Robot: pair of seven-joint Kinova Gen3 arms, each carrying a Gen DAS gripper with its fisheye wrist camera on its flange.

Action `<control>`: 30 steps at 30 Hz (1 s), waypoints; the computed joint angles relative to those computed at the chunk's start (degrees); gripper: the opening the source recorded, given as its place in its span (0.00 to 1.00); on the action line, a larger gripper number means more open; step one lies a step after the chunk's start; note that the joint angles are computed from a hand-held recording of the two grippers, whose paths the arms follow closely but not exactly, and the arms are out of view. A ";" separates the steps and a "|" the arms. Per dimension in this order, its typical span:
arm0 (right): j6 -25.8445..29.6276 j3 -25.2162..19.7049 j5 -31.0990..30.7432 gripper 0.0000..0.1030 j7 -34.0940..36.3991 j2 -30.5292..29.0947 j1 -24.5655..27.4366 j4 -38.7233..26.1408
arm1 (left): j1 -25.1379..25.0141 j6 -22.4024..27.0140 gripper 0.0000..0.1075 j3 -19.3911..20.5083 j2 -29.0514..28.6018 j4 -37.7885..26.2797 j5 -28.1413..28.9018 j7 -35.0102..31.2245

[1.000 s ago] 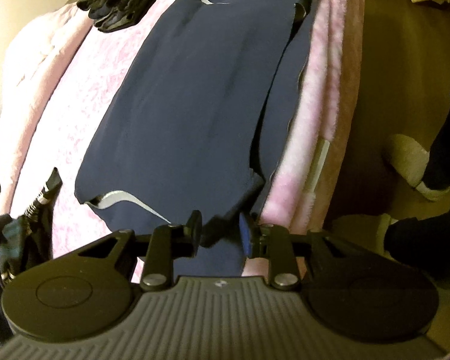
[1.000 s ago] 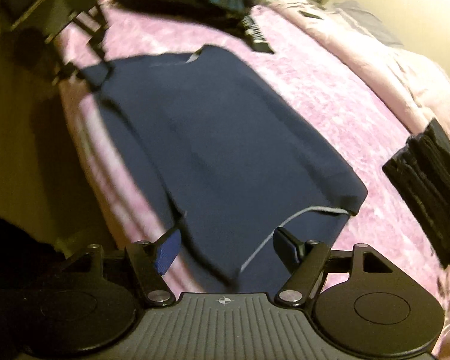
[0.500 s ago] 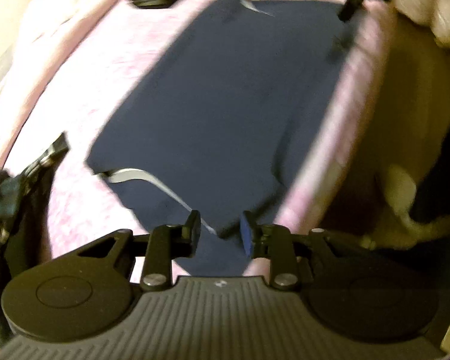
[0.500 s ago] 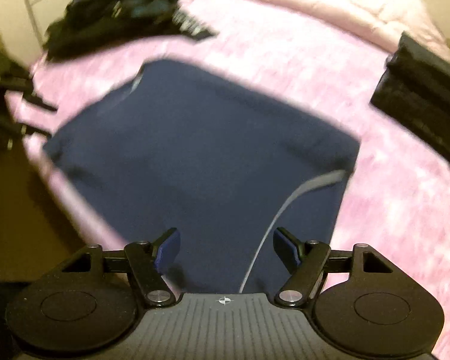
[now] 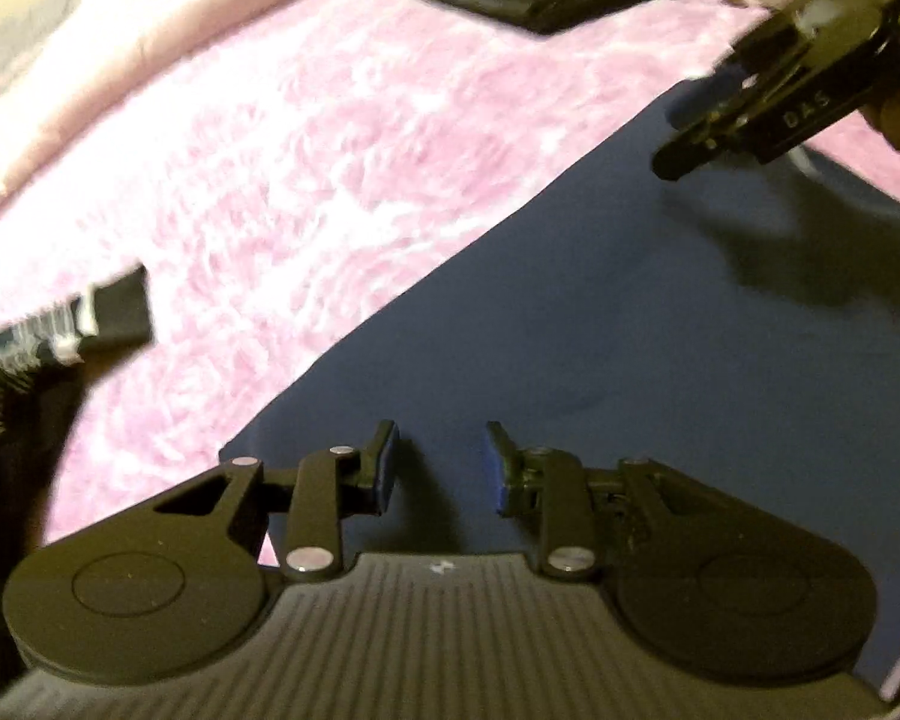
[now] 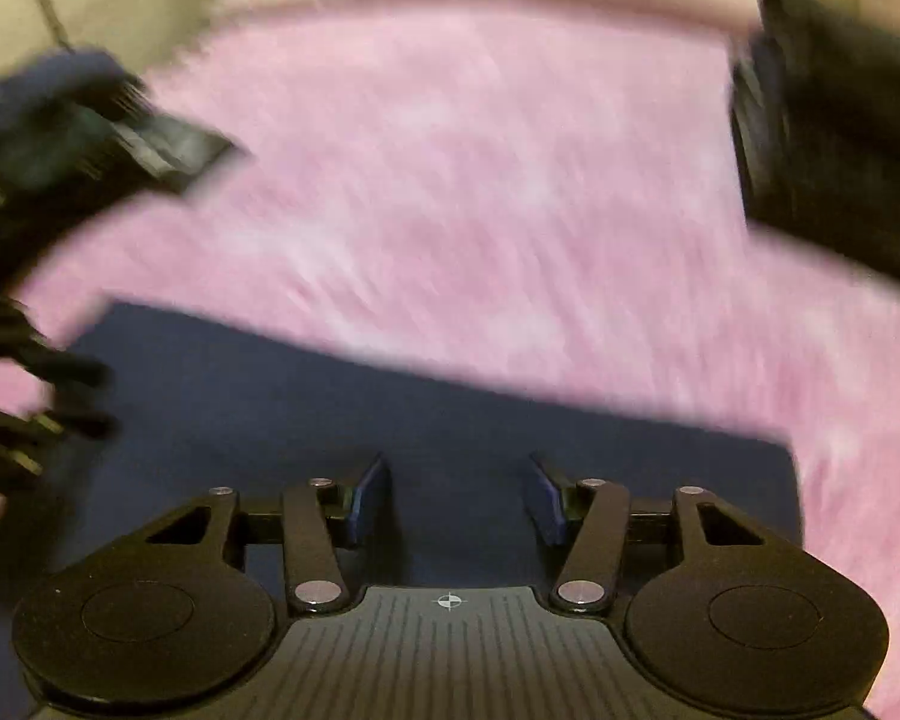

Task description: Fold clothes

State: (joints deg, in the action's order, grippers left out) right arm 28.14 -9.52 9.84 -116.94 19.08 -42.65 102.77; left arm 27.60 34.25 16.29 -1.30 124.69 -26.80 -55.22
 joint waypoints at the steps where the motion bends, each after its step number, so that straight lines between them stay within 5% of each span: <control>1: 0.19 -0.25 -0.88 0.53 1.03 -0.50 0.83 0.65 | -0.32 -1.40 0.27 -1.92 -0.04 0.69 2.33 -2.33; 5: 4.62 0.48 2.22 0.53 -2.61 -4.69 -0.61 3.50 | 3.35 -6.35 0.35 -12.53 -2.20 4.10 11.37 -11.65; 11: 11.24 -1.67 8.99 0.57 -13.96 -9.40 -3.25 4.95 | 16.89 1.47 0.35 -27.42 -5.06 3.25 14.28 -19.29; 13: 11.42 -3.95 11.06 0.67 -16.34 -11.08 -4.38 6.03 | 19.37 4.74 0.33 -27.77 -6.16 2.88 9.94 -15.95; 16: 11.77 -7.72 11.37 0.68 -18.40 -12.85 -6.41 6.62 | 22.57 9.47 0.32 -28.18 -8.92 2.85 5.51 -13.59; 24: 15.05 -18.24 14.35 0.68 -31.30 -11.14 -13.59 3.57 | 22.67 16.62 0.34 -21.00 -15.26 3.79 0.26 -28.50; 30: 20.80 -13.23 21.06 0.68 -45.28 -4.74 -29.33 -3.73 | 32.90 12.73 0.39 -31.80 -19.27 7.33 -3.68 -42.48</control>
